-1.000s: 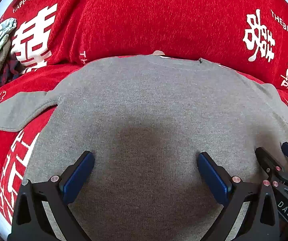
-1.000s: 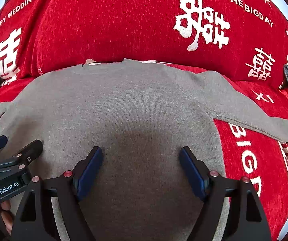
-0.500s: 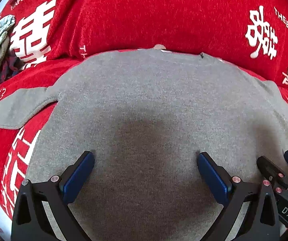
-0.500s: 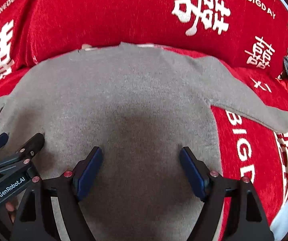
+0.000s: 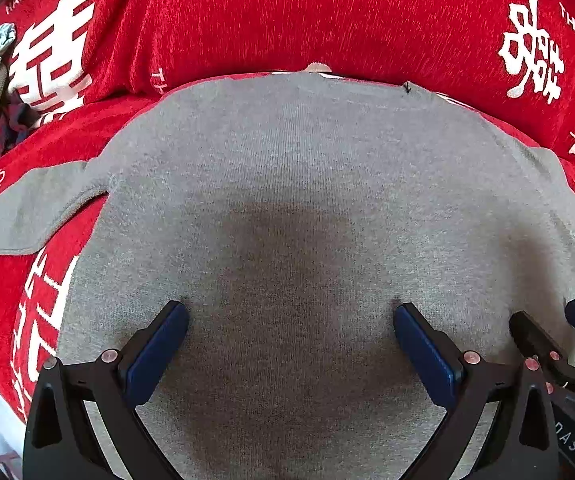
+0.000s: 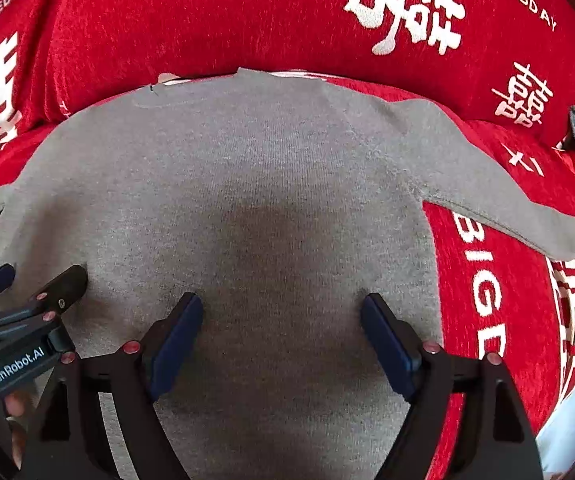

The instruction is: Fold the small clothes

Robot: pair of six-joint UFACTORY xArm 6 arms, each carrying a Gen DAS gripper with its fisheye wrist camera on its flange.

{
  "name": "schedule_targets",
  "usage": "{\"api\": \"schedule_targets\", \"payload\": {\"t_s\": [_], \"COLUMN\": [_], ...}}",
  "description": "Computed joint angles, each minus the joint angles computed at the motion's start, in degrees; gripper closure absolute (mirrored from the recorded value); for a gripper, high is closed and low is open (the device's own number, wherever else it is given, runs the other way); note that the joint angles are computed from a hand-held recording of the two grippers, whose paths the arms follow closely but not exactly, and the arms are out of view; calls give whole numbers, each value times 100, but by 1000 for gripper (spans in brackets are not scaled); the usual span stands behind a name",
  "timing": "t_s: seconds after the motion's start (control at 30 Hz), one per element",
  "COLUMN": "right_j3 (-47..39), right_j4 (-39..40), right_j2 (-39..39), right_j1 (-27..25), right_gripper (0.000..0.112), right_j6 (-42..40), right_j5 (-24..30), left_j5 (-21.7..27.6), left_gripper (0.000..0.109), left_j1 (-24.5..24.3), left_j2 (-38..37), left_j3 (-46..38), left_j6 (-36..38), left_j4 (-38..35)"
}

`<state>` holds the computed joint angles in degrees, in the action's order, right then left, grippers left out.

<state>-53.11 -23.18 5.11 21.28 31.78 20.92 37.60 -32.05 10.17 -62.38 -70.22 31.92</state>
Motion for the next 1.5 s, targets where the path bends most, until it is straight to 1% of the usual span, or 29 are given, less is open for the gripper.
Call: {"api": "schedule_targets", "payload": {"t_s": [0.1,0.23,0.3,0.4,0.53,0.7,0.8,0.9,1.07,1.2,1.3,1.43,1.5], "right_j3": [-16,-101,-84,-12,-3,18,50,62,52,94,158,221,251], "right_j4": [-89,396,778,765,670,631,750,660,854,797,979,939,1039], "right_j2": [12,27,-21,-136,-242,-309,-334,-343,-323,-375,-427,-490,-510], "right_j1": [0,2,0,-19,14,44,46,30,-11,-84,-170,-324,-404], "right_gripper": [27,27,27,27,27,27,27,27,27,27,27,27,27], "right_j6": [4,-467,-865,-888,-886,-882,-990,-955,-1102,-1047,-1158,-1130,-1209], "right_j5": [-19,102,79,-55,-120,-156,-222,-271,-390,-504,-634,-720,-760], "left_j5": [-8,85,135,261,501,766,901,997,1213,1352,1417,1502,1575], "left_gripper": [6,6,6,6,6,6,6,6,6,6,6,6,6], "left_j1": [7,21,34,48,-10,-60,-96,-124,-192,-246,-285,-358,-420], "left_j2": [-7,2,-14,-87,-209,-253,-263,-251,-213,-160,-103,48,172], "left_j3": [3,-65,-88,-118,-165,-288,-356,-427,-580,-712,-832,-1093,-1288], "left_j6": [36,261,376,454,89,41,38,30,8,-19,-15,17,52], "left_j4": [-21,-233,-375,-619,-274,-184,-131,-81,9,68,88,102,118]}}
